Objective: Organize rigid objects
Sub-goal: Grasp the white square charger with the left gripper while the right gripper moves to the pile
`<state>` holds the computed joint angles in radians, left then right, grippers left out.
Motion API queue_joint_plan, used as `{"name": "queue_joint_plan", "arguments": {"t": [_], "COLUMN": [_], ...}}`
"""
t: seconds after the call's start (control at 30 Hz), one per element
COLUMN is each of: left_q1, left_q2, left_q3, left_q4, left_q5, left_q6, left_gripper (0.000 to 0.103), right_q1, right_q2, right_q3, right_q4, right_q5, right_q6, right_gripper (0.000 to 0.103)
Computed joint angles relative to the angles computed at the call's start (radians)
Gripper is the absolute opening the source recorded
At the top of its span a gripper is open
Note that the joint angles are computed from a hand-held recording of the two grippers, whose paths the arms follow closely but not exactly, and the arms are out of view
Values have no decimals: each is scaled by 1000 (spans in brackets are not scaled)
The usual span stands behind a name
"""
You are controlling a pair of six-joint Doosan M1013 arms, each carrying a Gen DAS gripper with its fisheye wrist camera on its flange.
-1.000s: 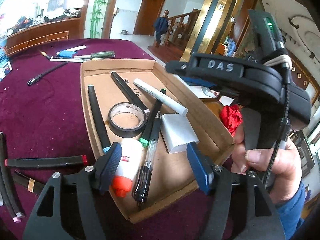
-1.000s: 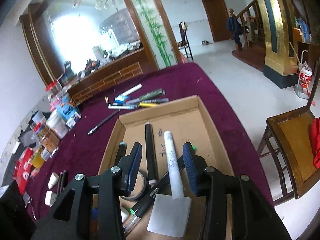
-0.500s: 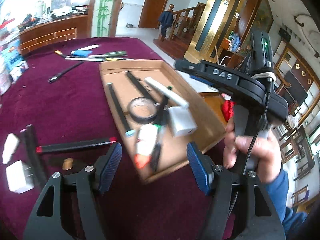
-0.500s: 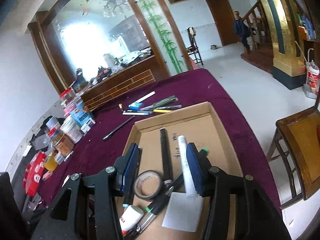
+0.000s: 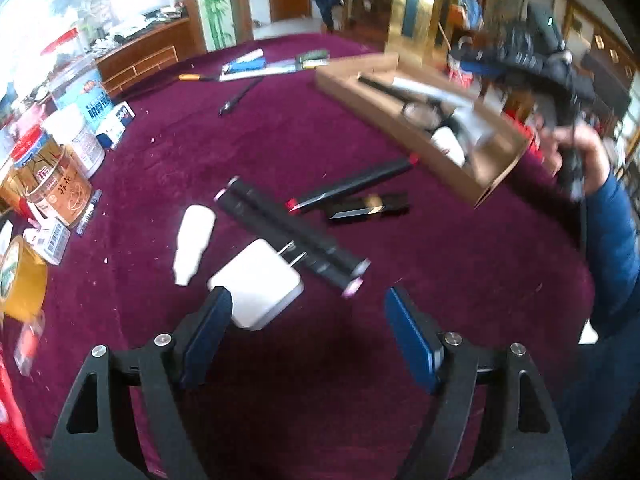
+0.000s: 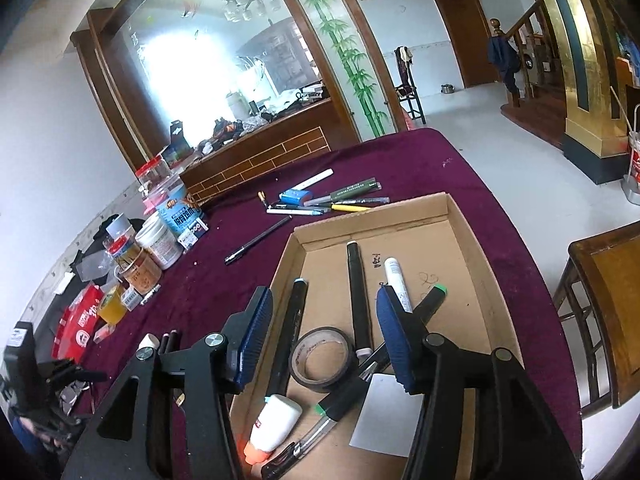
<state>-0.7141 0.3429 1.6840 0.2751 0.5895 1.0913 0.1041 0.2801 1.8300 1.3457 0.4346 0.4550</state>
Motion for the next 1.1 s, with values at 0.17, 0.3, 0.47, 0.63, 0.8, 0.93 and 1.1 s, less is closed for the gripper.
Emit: {"name": "queue_joint_plan", "arguments": {"t": [0.17, 0.3, 0.47, 0.63, 0.8, 0.93, 1.1], "left_q1": [23, 31, 37, 36, -17, -60, -69], "left_q2": [28, 53, 82, 67, 40, 13, -7], "left_q3": [-14, -41, -61, -20, 25, 66, 94], "left_q4": [24, 8, -4, 26, 200, 288, 301], "left_q5": [20, 49, 73, 3, 26, 58, 50], "left_q6": [65, 150, 195, 38, -287, -512, -589], "left_gripper": [79, 79, 79, 63, 63, 63, 63], "right_q1": [-3, 0, 3, 9, 18, 60, 146], "right_q2": [6, 6, 5, 2, 6, 18, 46], "right_q3": [-5, -5, -3, 2, -8, -37, -93], "right_q4": [-29, -29, -16, 26, 29, -100, -387], "right_q5": [12, 17, 33, 60, 222, 375, 411], "right_q6": [35, 25, -2, -71, -176, -205, -11], "right_gripper": [49, 49, 49, 49, 49, 49, 37]}}
